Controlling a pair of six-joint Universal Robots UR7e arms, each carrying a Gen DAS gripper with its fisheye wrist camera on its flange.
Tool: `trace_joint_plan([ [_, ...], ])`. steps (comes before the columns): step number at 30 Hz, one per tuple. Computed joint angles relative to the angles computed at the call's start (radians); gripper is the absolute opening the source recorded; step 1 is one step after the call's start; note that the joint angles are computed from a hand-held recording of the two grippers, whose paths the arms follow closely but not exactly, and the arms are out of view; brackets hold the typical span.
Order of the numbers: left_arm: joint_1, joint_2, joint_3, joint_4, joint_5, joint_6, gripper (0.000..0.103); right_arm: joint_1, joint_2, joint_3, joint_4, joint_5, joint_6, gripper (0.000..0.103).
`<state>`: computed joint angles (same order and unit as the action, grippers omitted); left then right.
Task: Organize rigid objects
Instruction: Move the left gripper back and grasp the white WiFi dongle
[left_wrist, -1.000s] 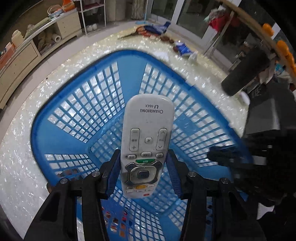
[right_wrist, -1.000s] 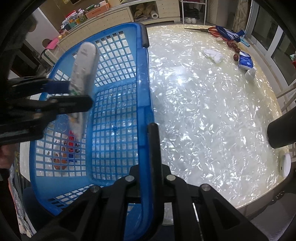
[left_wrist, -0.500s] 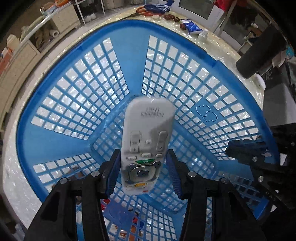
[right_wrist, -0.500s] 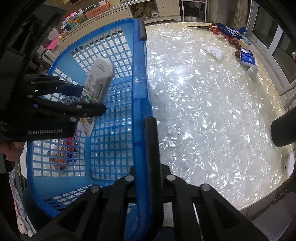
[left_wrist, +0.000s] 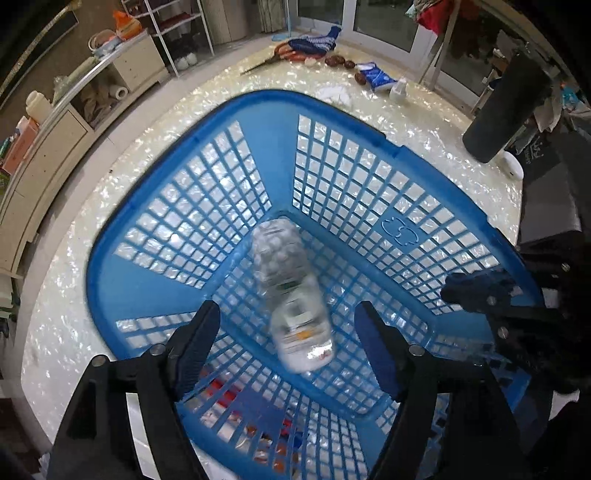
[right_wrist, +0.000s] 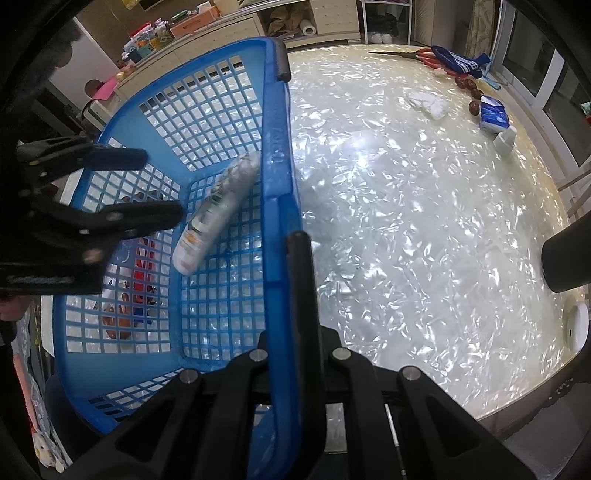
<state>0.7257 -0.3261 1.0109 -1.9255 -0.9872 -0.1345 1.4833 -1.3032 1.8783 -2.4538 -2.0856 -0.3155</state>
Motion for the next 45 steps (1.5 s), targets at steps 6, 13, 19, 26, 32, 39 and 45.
trace_joint_plan([
  [6, -0.022, -0.110, 0.145, -0.066, 0.029, 0.007, 0.084, 0.008, 0.005, 0.005, -0.011, -0.023, 0.003, 0.006],
  [13, -0.067, -0.259, 0.318, -0.116, 0.056, -0.018, 0.093, 0.023, 0.011, 0.008, -0.017, -0.058, 0.004, 0.005],
  [19, -0.080, -0.375, 0.454, -0.107, 0.070, -0.081, 0.101, 0.035, 0.001, 0.017, -0.018, -0.071, 0.007, 0.005],
  [26, -0.045, -0.477, 0.585, -0.044, 0.037, -0.233, 0.103, 0.052, -0.012, 0.024, -0.011, -0.081, 0.015, 0.005],
  [32, 0.004, -0.526, 0.718, -0.139, -0.039, -0.360, 0.103, 0.053, -0.018, 0.030, -0.011, -0.074, 0.018, 0.005],
  [39, 0.029, -0.511, 0.790, -0.245, -0.039, -0.372, 0.103, 0.046, -0.017, 0.030, -0.002, -0.072, 0.017, 0.005],
  [45, 0.062, -0.501, 0.801, -0.261, 0.039, -0.417, 0.102, 0.046, -0.020, 0.030, 0.004, -0.073, 0.016, 0.005],
])
